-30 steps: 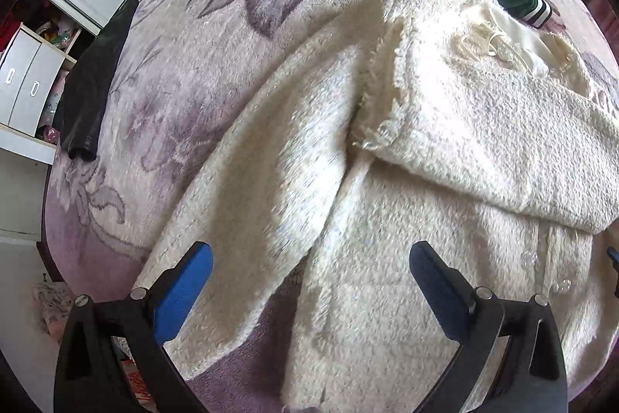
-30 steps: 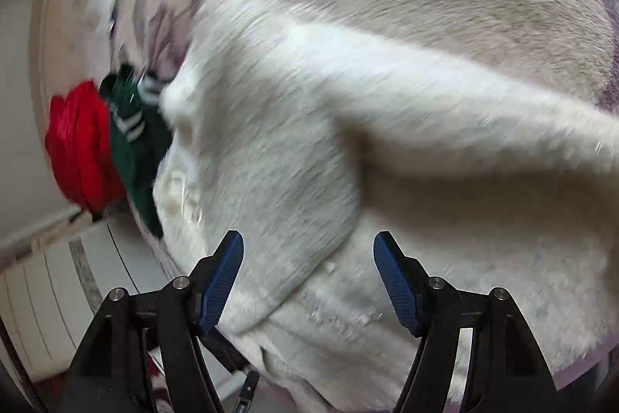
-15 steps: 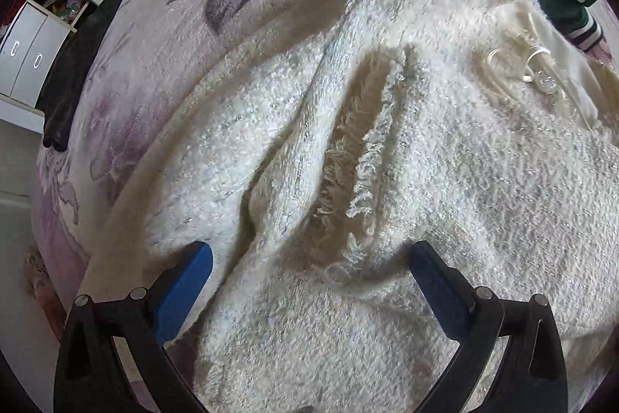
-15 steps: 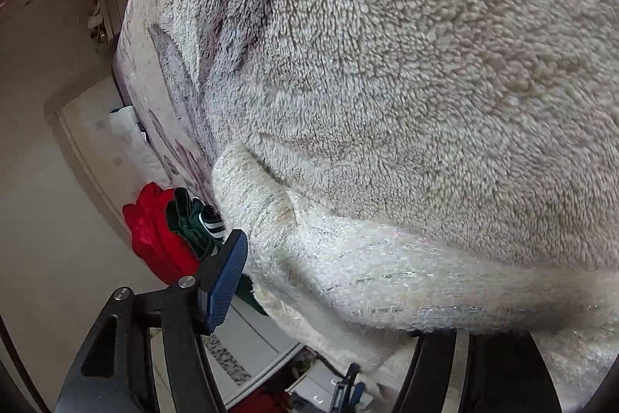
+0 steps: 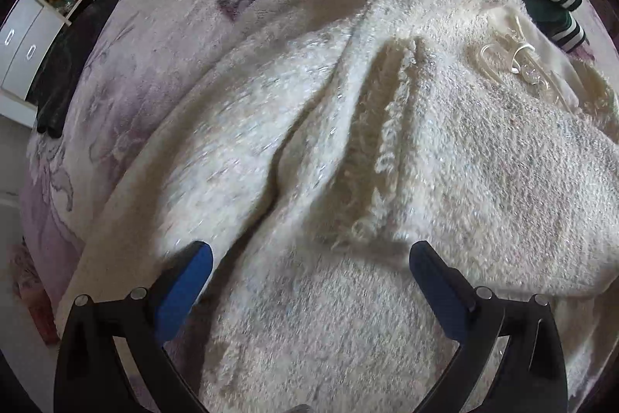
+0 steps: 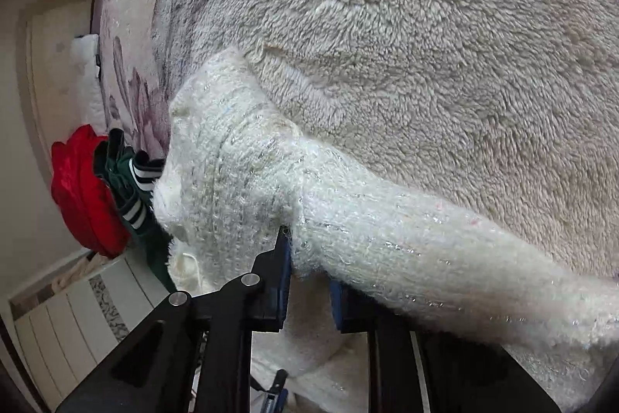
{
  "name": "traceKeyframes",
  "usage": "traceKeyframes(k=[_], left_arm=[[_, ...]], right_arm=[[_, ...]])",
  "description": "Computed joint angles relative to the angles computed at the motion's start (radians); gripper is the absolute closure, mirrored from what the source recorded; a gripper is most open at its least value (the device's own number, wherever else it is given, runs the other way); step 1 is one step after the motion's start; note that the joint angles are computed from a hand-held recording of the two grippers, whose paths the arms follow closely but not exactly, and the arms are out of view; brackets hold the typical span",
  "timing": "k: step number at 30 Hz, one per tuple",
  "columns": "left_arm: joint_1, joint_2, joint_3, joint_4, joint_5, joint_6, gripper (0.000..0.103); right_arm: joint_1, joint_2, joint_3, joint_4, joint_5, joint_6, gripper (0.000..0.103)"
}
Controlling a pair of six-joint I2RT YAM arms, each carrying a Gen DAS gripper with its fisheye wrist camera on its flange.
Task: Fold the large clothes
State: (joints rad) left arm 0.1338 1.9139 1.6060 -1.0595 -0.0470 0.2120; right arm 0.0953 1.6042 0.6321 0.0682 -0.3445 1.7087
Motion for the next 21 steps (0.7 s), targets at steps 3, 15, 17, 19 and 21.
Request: traceKeyframes(k=[3, 15, 17, 19, 21], left_arm=[[0.148, -0.068, -0.003, -0.106, 0.086, 0.008, 0.0], [0.884, 0.401, 0.462, -0.492, 0.393, -0.125, 0.005], [0.908, 0.471, 0.544, -0.446, 0.41, -0.211, 0.042], [0.926, 0.517, 0.622, -0.409, 0.442, -0.304, 0.062], [0.924, 0.475, 0.593, -0.349, 0.46, -0.282, 0.078]], right_arm=[[0.054, 0.009, 0.136, -0.18, -0.049, -0.111, 0.041], [0.478, 0.236, 0.32, -0.216, 0.068, 0.066, 0.037], [0.493, 0.331, 0.445, -0.321, 0.093, 0.012, 0.037], [0.528, 0.412, 0.587, -0.471, 0.139, -0.045, 0.037], [0.558, 0.471, 0.711, -0.608, 0.175, -0.092, 0.037]])
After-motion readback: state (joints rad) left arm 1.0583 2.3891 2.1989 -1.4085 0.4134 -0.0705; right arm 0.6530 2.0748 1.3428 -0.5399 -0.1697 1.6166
